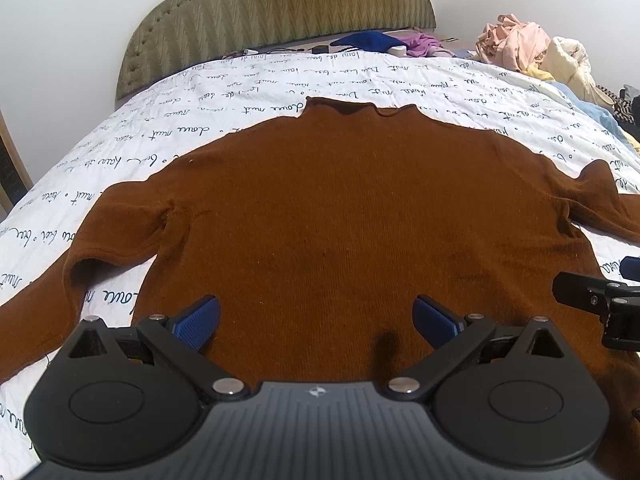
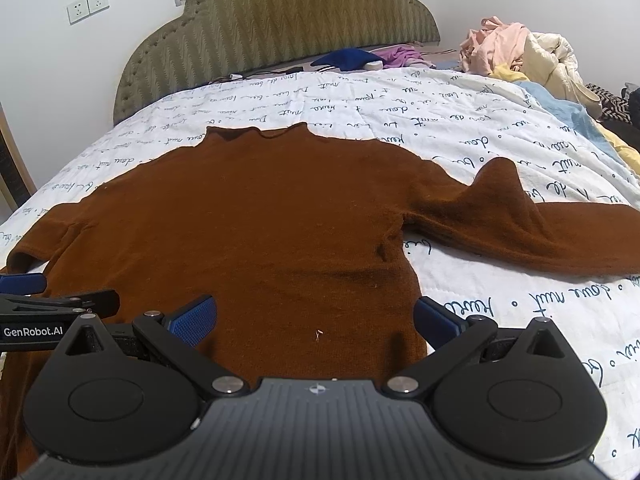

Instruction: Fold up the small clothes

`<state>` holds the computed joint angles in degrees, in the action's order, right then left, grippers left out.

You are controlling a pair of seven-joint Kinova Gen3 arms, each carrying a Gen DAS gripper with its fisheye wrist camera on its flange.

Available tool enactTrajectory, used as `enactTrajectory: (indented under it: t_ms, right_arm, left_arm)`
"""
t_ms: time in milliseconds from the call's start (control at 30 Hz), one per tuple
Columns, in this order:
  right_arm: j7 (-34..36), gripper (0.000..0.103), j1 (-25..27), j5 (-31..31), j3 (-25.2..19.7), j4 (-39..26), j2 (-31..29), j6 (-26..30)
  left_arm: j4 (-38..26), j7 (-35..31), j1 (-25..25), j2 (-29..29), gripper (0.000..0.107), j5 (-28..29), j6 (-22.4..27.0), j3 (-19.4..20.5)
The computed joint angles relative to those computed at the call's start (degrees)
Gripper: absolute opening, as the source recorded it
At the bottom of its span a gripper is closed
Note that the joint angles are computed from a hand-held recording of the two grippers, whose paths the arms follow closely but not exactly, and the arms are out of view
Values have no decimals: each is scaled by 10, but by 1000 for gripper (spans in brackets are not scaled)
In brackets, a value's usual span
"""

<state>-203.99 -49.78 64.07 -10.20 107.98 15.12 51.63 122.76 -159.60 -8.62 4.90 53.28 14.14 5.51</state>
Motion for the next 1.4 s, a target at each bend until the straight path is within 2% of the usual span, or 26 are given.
enactTrajectory:
  t_ms: [567, 933, 1267, 1400]
  right_arm:
    - [1, 103, 0, 1, 0, -1, 1, -3]
    - [0, 103, -1, 1, 1, 0, 1, -4]
    - [-12, 103, -5, 15, 1, 0, 4, -2]
    - [-20, 103, -8, 24, 0, 5, 2, 2]
  left_arm:
    - [-1, 30, 0, 2, 103, -29, -5, 4]
    - [2, 8, -3, 2, 103, -5, -10, 9]
    - [4, 18, -2, 2, 103, -9, -27, 17]
    - [1, 48, 4, 4, 103, -39, -32, 18]
